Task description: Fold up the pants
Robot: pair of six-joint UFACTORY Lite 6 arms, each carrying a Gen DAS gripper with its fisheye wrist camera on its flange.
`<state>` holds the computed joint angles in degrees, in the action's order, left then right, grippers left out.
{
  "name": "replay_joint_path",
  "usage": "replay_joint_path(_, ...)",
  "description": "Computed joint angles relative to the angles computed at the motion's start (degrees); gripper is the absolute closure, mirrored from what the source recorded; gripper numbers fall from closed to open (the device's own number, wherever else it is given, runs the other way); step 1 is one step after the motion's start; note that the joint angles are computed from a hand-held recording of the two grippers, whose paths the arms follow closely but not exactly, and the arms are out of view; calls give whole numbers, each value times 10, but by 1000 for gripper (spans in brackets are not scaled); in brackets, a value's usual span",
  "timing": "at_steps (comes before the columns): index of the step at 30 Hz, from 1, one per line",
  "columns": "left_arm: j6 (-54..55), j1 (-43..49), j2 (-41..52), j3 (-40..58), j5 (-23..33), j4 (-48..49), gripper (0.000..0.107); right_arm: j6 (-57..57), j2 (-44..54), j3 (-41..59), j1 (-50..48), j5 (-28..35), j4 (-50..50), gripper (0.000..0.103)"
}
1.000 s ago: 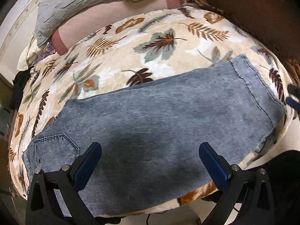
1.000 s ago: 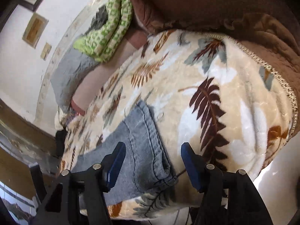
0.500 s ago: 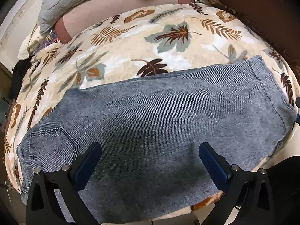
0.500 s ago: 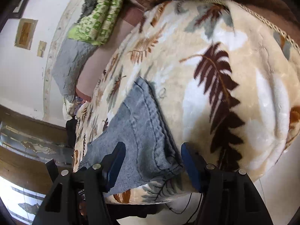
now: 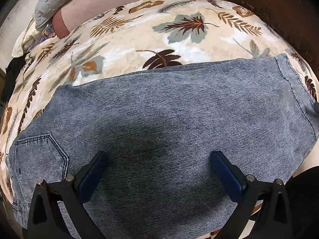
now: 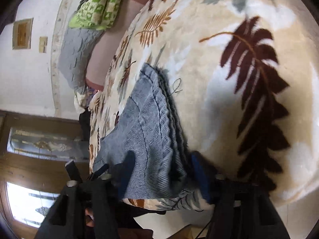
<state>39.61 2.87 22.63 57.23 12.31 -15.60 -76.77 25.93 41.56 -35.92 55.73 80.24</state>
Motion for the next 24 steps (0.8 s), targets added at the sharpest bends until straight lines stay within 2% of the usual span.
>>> replay_joint_path(1,1,1,2,2,0,0,4,0,4,2,8,10,3,81)
replay_joint_path(4,-8,5,-4,1,5,12,4,-8,-40,-22,34,1,36,81)
replay_joint_path(6,1,17,-16,-3,7,7,4,6,-94,-40,67,-30,55,81)
replay_joint_path(10,89,69,-32,13,42,-77,4,80,-178,-31,154,-97,54,81)
replay_joint_path(14,168,129,-40,32,78,-150,4,175,-212,20,262,-160,16,81)
replay_joint_path(17,216,181,-32,56,109,-192,4,234,-201,65,337,-197,-13,81)
replay_joint_path(21,273,254,-12,92,139,-238,4,308,-123,157,463,-246,-38,81)
replay_joint_path(24,306,298,8,124,153,-264,4,340,-50,229,531,-255,-43,81)
